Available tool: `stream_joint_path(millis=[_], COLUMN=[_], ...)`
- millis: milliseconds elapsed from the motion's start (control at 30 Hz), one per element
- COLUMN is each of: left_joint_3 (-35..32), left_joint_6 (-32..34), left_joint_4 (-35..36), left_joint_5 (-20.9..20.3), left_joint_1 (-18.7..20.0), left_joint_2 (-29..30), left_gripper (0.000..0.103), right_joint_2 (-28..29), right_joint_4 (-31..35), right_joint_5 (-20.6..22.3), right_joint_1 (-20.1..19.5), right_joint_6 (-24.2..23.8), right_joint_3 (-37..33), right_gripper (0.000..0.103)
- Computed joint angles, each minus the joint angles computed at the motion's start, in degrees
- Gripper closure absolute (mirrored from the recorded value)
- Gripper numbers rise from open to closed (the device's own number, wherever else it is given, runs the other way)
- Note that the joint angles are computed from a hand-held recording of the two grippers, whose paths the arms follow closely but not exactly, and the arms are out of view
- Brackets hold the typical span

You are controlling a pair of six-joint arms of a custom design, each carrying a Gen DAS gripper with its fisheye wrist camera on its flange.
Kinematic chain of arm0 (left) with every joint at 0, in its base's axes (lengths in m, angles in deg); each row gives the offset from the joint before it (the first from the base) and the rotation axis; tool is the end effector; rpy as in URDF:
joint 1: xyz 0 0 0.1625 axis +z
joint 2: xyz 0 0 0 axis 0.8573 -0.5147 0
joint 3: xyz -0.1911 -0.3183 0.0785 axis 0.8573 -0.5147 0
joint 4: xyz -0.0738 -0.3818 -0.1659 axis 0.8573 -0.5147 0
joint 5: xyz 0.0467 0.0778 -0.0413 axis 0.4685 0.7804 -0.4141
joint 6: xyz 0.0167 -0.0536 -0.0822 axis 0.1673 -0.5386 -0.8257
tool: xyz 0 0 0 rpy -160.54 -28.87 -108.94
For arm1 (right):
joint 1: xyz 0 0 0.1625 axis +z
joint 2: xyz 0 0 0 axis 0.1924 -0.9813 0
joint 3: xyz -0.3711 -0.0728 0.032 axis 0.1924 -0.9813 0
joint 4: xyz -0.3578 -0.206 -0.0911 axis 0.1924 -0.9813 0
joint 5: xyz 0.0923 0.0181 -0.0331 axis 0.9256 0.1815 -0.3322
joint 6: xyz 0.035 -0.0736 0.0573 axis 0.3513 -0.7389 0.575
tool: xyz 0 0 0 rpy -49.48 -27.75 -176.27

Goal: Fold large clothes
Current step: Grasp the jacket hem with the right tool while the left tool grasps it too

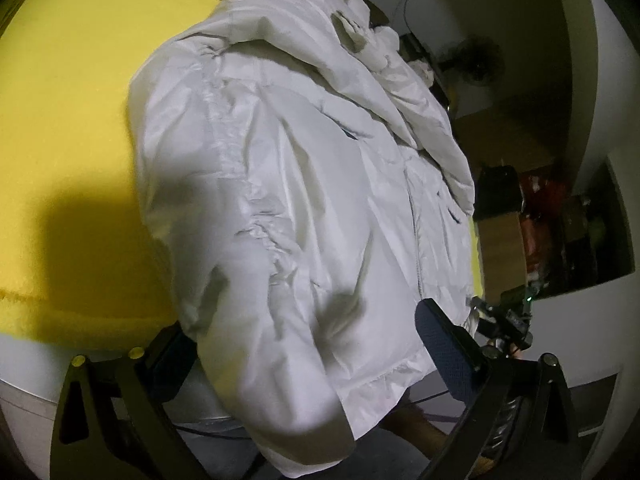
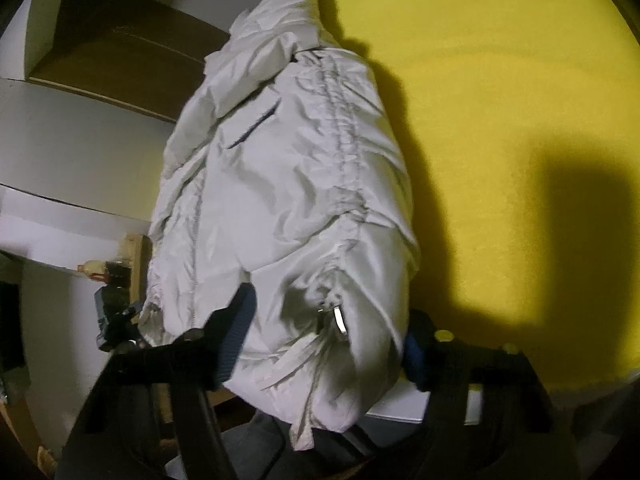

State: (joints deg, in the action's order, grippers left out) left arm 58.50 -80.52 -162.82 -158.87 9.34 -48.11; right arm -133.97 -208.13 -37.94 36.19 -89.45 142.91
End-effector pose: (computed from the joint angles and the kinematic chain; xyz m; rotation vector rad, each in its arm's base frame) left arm -0.1083 -0.6166 0.1577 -0.5202 -3.0428 -0.1027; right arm -0.0359 -0.2722 0.2485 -0.6813 -2.7907 1.0623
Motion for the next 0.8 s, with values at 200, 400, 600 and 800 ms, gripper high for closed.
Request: stream_joint_path(millis=[200, 400, 600, 800], left_joint_3=[0.3, -0.6, -0.5, 0.4], left_joint_6=[-0.2, -0.8, -0.3, -0.8], left_joint_4=[-0.2, 0.2, 0.5, -0.2], left_joint_5=[0.7, 1.6, 2.1, 2.1], left_joint_1=[1.2, 2.2, 2.5, 2.5], left_joint_2=[-0.7, 0.3, -0.2, -1.3], left_gripper=[0.037, 0.078, 0.091, 0.093], right_joint_2=[2.1, 5.3, 4.3, 0.8], right_joint_4=[-2.7, -6.0, -5.2, -2.5], right_joint_5=[-2.4, -5.9, -4.9, -1.7], right_joint_1=[0.5, 3.1, 2.7, 1.3], right_joint_6=[0.1, 1.9, 2.1, 1.3], right_joint_3=[-0.1, -0.7, -0.6, 0.0], right_gripper=[0.066, 0.08, 0.086, 0.089])
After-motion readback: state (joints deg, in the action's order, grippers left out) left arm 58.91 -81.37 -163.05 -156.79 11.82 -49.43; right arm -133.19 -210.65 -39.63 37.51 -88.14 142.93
